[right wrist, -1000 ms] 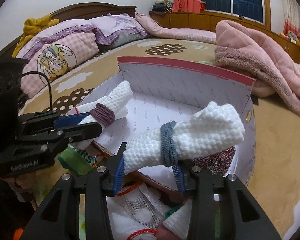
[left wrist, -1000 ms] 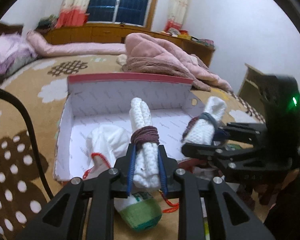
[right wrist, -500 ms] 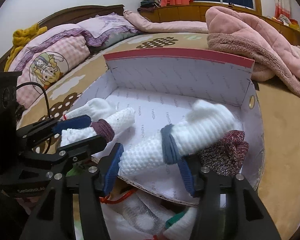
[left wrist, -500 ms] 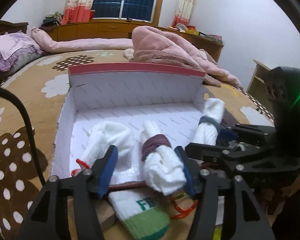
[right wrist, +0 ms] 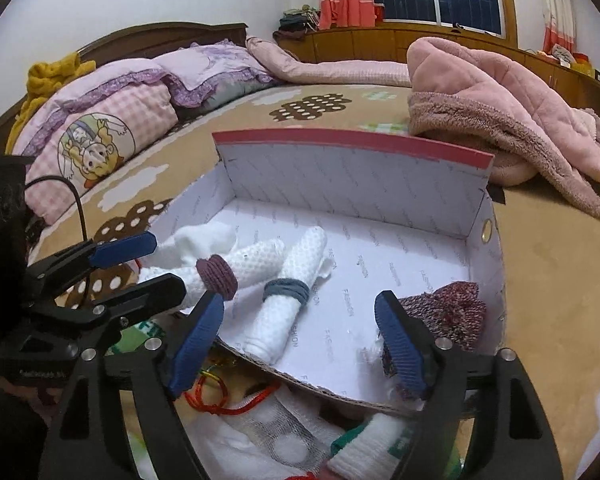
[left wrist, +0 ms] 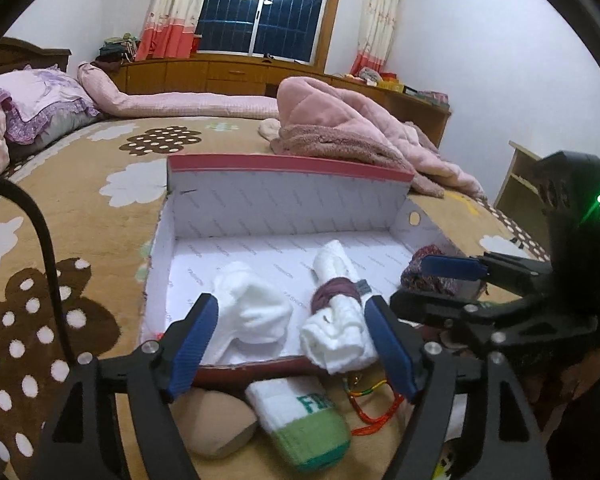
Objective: Organize soft objects
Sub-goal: 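Open both tools to release the towel rolls into the shoebox, then withdraw both open tools from the box toward the remaining items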
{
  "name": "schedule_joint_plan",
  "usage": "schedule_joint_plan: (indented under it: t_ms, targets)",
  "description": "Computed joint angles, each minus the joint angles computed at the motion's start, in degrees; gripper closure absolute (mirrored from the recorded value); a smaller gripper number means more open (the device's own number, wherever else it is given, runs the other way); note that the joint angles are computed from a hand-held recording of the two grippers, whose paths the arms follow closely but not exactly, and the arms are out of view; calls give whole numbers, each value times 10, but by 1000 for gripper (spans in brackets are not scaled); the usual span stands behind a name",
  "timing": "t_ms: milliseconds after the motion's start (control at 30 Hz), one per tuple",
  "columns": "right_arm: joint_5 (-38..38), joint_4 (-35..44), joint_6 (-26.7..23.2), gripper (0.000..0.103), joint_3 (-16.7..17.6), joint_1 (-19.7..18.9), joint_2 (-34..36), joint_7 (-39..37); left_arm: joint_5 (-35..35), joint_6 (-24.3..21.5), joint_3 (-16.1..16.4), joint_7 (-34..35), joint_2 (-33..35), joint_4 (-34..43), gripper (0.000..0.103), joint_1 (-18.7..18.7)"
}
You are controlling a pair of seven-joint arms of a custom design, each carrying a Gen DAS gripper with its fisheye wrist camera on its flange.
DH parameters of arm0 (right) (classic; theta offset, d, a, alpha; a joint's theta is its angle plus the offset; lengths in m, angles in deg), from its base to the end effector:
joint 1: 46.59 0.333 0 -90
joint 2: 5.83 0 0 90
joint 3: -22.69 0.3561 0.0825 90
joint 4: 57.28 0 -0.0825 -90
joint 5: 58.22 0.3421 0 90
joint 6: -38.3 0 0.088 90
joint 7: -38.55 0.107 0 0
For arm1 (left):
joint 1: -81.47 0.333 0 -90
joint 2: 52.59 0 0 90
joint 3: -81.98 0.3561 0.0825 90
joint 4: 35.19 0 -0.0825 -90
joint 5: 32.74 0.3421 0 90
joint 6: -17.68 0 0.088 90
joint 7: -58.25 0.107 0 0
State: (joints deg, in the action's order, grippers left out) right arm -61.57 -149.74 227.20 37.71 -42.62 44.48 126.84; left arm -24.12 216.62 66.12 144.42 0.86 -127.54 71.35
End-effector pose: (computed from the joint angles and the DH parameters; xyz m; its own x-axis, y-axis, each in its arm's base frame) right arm 0.7134 0.1916 0.2786 0.2981 -0.9439 -0.1419 -0.6725 -0.1022 -0.7330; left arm 0.6803 -0.2789 0.2670 -0.4090 -0.8932 0.1869 -0.5839 0.0988 -0.8058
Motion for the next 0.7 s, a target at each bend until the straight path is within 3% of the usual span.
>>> schedule_joint_plan:
  t_ms: [133, 333, 600, 700]
  targets:
    - [3, -12, 14, 20, -8, 4, -9, 5, 22, -1, -37, -6, 4, -8, 23, 36]
    - [-8, -35, 32, 18, 18, -27, -19, 19, 43, 24, -59, -26, -4, -33, 23, 67]
    - [-23, -55, 43, 18, 24, -44, -31, 46, 72, 64, -63, -69, -23, -72, 23, 96]
    - [-29, -62, 37, 18, 22, -46, -36, 50, 88, 59, -65, -83, -27, -79, 23, 103]
